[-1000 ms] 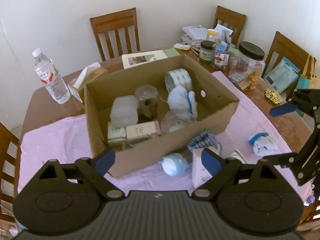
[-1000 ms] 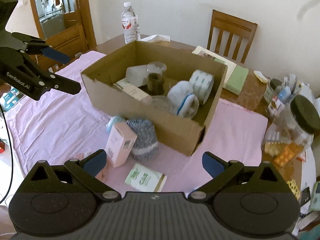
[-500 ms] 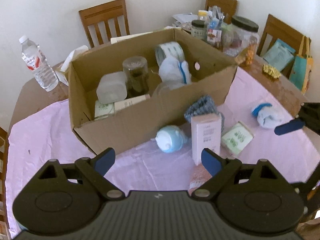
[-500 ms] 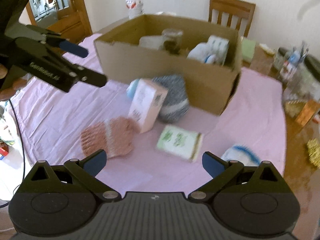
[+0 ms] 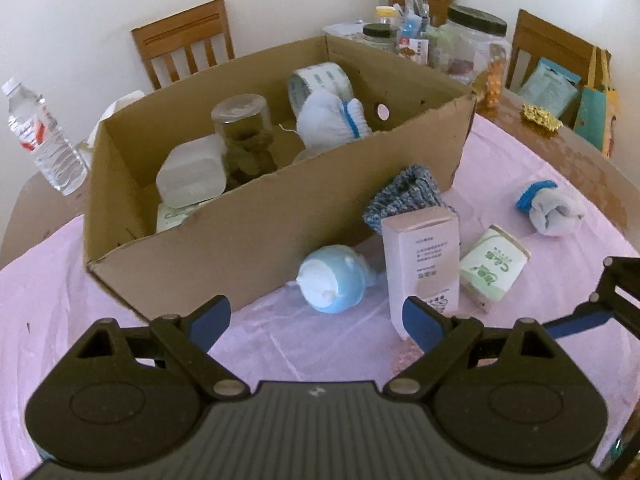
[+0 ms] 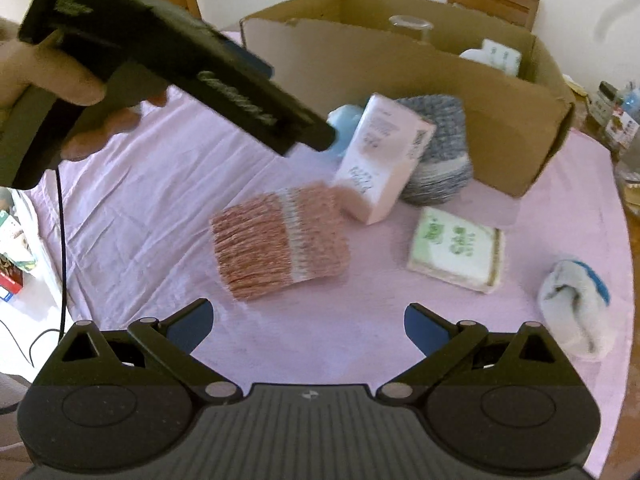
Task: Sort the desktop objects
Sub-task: 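Withdraw both tools and move left tool to the blue-white toy, then grasp the blue-white toy with left tool while right grasps the pink knitted sock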
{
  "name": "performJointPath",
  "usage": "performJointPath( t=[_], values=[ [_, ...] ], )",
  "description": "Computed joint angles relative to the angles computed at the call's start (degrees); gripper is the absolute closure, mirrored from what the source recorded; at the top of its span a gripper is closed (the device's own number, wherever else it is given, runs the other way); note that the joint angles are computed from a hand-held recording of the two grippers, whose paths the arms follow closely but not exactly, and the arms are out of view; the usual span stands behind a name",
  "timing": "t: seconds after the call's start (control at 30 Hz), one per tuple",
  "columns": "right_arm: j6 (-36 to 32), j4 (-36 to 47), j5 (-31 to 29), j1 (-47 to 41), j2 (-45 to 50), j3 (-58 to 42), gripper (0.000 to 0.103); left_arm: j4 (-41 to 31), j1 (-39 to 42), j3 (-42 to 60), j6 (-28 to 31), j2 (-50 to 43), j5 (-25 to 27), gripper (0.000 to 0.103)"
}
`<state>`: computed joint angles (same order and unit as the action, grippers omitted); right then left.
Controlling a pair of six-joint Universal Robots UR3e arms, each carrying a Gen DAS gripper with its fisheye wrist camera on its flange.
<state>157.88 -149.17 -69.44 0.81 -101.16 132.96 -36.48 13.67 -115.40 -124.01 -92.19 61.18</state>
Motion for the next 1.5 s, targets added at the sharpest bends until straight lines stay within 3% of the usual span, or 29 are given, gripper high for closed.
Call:
performJointPath(
  t=[0.17, 0.3, 0.6, 0.77, 1.1, 1.5],
  values=[
    [1.5, -0.31, -0.24, 0.9, 0.72, -0.5, 0.0, 2.05, -0.7, 1.04, 1.87, -2.99, 0.09, 0.018],
    [2.55, -0.01, -0.68, 0.34, 0.73, -0.94, 0.0, 0.42, -1.14, 2.97, 3.9, -4.76, -0.14, 0.038],
    [3.94, -0.42, -1.3, 0.54, 2.03, -2.46, 0.0, -0.46, -2.26, 5.43, 5.39, -7.92, -1.35, 0.046],
    [5.08, -0.75, -1.79, 1.12, 2.63, -3.08, 0.0, -0.72, -3.48, 7.39, 3.94, -10.6, -1.13, 0.056],
    [5.56, 0.06, -2.88, 1.88, 3.63, -4.61, 0.0, -4.51, -2.15, 8.41, 5.6, -9.62, -2.28, 0.06],
    [3.76, 0.6, -1.93, 2.5, 6.55, -7.94, 0.0, -16.54, 4.06, 8.94, 13.79, -2.6, -2.13, 0.059]
  ],
)
